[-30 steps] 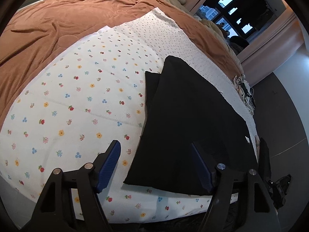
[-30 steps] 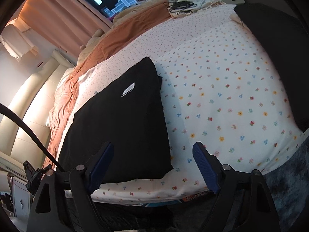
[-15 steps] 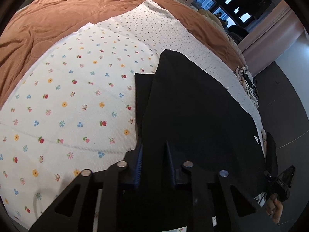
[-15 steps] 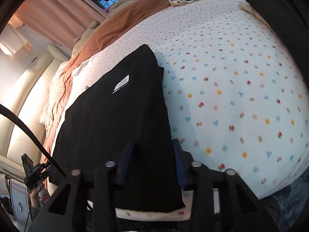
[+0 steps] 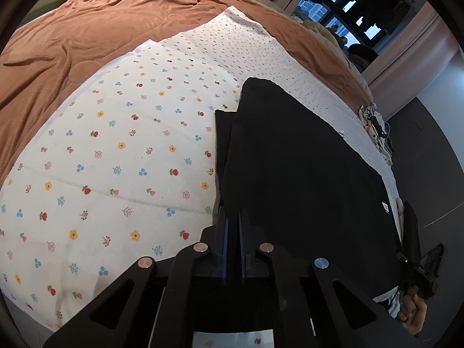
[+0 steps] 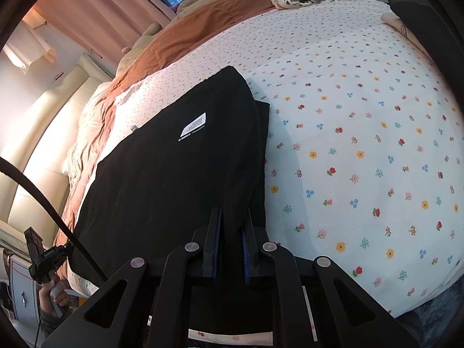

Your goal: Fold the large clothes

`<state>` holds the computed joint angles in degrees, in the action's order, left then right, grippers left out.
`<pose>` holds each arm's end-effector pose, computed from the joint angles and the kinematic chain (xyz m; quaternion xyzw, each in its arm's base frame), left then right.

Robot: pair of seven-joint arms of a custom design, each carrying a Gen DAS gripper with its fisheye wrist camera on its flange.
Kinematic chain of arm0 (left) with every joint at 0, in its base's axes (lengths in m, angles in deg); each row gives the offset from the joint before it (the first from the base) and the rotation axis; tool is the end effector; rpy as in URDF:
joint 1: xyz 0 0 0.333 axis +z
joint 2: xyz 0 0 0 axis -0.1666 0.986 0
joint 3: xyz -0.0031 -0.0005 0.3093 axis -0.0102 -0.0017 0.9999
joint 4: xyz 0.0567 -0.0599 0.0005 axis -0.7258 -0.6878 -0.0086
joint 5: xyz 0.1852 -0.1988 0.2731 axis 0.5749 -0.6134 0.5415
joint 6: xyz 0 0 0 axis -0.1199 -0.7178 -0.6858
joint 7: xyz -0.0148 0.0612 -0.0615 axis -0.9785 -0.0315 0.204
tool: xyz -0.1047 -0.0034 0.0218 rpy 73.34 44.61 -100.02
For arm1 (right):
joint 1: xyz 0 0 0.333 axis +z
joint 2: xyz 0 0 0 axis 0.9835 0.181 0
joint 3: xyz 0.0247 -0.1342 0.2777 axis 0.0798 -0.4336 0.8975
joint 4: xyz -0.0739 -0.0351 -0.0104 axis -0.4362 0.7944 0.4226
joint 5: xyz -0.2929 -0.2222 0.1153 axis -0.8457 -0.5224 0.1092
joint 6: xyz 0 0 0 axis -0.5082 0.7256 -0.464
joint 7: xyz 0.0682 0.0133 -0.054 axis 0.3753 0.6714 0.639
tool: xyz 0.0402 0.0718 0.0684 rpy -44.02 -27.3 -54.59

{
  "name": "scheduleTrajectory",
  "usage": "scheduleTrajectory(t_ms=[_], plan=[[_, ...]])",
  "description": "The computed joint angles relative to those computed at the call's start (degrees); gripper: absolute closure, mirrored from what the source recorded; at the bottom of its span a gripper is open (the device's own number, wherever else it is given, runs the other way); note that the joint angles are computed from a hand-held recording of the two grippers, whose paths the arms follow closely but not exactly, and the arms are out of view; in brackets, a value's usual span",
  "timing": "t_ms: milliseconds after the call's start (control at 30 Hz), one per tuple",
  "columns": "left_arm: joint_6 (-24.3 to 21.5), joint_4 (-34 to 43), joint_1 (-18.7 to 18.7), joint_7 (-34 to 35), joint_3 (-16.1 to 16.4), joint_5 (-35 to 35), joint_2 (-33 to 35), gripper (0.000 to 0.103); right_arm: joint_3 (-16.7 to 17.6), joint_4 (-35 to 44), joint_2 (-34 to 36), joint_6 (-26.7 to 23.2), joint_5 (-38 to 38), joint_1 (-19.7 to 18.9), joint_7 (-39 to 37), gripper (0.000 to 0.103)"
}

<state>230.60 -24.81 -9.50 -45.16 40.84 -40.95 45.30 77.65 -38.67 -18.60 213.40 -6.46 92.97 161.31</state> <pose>0.7447 -0.1598 0.3217 -0.8028 0.4829 -0.3414 0.0752 0.5967 0.1524 0.4628 -0.6301 0.6678 -0.0373 0.3945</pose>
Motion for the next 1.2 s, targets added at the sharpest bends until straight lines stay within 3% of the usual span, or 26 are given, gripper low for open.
scheduleTrajectory(t_ms=[133, 300, 433, 500, 633, 700, 733, 767, 800, 867, 900, 933, 967, 1033, 1200], plan=[[0.4, -1.9, -1.6, -2.5, 2.0, 1.1, -1.7, 0.097, 0.1, -0.7, -0.9, -1.6, 3.8, -0.9, -2.3, 0.094], [3.0, -6.4, 0.2, -3.7, 0.5, 0.6, -3.7, 0.097, -0.1, -0.3, -0.8, -1.1, 3.4, -0.4, -2.8, 0.094], [3.9, -8.4, -0.3, -5.1, 1.3, 1.9, -5.3, 0.097, 0.0, 0.5, 0.3, -0.2, 2.5, 0.0, -1.1, 0.094], [6.1, -9.7, 1.4, -4.8, -0.5, 1.4, -5.6, 0.097, 0.1, -0.2, -0.1, 0.5, 1.9, 0.2, -0.5, 0.094], [8.9, -12.1, 7.7, -3.2, -7.4, -1.2, -5.0, 0.097, -0.2, -1.4, -1.7, -0.6, 1.6, 0.0, 0.4, 0.094], [10.3, -13.3, 7.9, -4.2, -7.4, -1.4, -5.5, 0.097, -0.6, -2.7, -3.2, -0.4, 0.3, 0.1, 1.9, 0.093], [11.2, -14.0, 7.1, -5.1, -6.4, -1.0, -6.2, 0.097, -0.8, -3.6, -4.1, 0.4, -1.1, 0.2, 3.2, 0.091], [11.6, -14.3, 6.6, -5.8, -5.8, -0.5, -6.6, 0.096, -0.8, -4.7, -5.2, 1.7, -2.3, 0.4, 4.2, 0.082], [12.2, -14.8, 6.5, -6.3, -5.6, 0.0, -6.9, 0.093, -0.8, -5.7, -6.3, 2.8, -2.6, 0.6, 4.2, 0.058], [14.2, -16.0, 7.9, -6.6, -7.0, 0.8, -7.1, 0.080, -0.5, -7.2, -8.1, 4.8, 0.7, 0.9, 1.2, 0.023], [15.1, -16.5, 8.3, -7.1, -7.3, 1.3, -7.3, 0.053, -0.4, -7.9, -9.1, 5.9, 2.7, 1.3, -0.6, 0.023], [16.2, -17.1, 8.3, -7.8, -7.1, 1.9, -7.6, 0.014, -0.4, -8.2, -9.7, 6.2, 3.9, 1.6, -2.0, 0.023], [17.6, -17.7, 8.3, -8.6, -6.8, 2.5, -7.8, 0.002, -0.4, -8.5, -10.3, 6.4, 5.0, 2.0, -3.3, 0.023], [21.1, -19.4, 8.1, -10.4, -6.1, 3.9, -8.5, 0.000, -0.3, -9.2, -11.3, 7.6, 5.8, 2.7, -4.7, 0.023], [22.9, -21.7, 9.8, -13.8, -7.1, 7.5, -9.1, 0.000, 0.3, -9.4, -11.9, 8.3, 7.2, 4.9, -7.9, 0.023]])
